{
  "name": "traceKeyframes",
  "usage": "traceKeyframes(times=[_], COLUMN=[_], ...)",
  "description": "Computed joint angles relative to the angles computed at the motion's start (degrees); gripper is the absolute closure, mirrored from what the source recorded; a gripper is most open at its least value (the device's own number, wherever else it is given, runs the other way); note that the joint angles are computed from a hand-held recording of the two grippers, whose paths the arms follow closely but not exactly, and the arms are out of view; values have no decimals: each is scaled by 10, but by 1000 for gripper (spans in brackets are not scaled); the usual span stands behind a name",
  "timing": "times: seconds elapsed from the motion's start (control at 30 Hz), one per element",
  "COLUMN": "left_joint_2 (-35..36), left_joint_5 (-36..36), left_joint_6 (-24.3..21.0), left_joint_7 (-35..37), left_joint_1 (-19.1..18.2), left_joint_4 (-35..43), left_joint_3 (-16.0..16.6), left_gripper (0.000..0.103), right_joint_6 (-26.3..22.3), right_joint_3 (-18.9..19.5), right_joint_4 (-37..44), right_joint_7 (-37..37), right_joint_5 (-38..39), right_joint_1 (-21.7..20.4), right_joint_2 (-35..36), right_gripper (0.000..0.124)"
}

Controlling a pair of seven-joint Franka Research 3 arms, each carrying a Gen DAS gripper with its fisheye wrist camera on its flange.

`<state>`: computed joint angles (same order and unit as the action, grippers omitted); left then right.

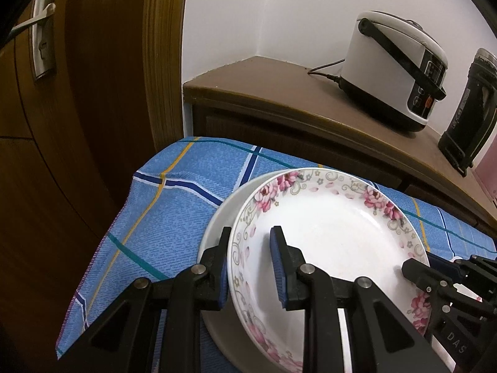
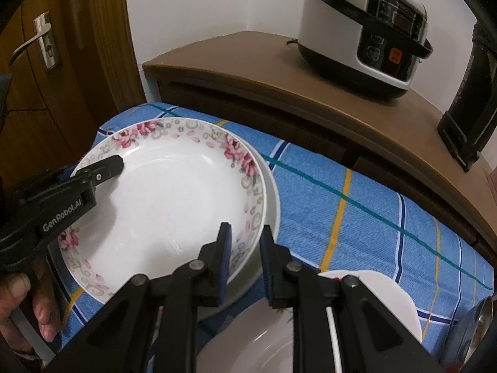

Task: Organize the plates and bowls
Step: 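Lower the pink-floral plate onto the grey plate and open the left gripper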

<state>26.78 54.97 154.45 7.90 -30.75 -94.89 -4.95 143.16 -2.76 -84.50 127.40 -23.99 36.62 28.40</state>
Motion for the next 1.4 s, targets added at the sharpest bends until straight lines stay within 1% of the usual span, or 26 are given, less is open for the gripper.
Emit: traceKeyframes(times=[0.47, 0.63, 1.0, 1.1, 1.23, 1.4], left_joint_2=[3, 8, 7, 8, 14, 15], left_joint_5=[-12, -32, -45, -48, -55, -54], left_joint_6=[14, 18, 29, 28, 10, 4], left_joint_7=[18, 44, 52, 56, 75, 77], left_joint_1=[3, 8, 5, 5, 1, -2], left_joint_4=[-1, 2, -2, -1, 10, 13], left_joint_3=[0, -6, 1, 0, -3, -1], left_gripper=[77, 75, 75, 74, 69, 68], right_joint_6=[5, -1, 9, 12, 10, 14], right_joint_3=[0, 2, 5, 4, 2, 3], right_joint_4=[-21, -17, -29, -32, -31, -34], right_joint_7=[15, 12, 5, 4, 6, 5], right_joint_5=[-15, -15, -9, -10, -18, -17], right_joint_1=[1, 0, -5, -5, -2, -4], right_joint_2=[-15, -13, -21, -22, -21, -23], right_gripper=[105, 105, 105, 105, 105, 105])
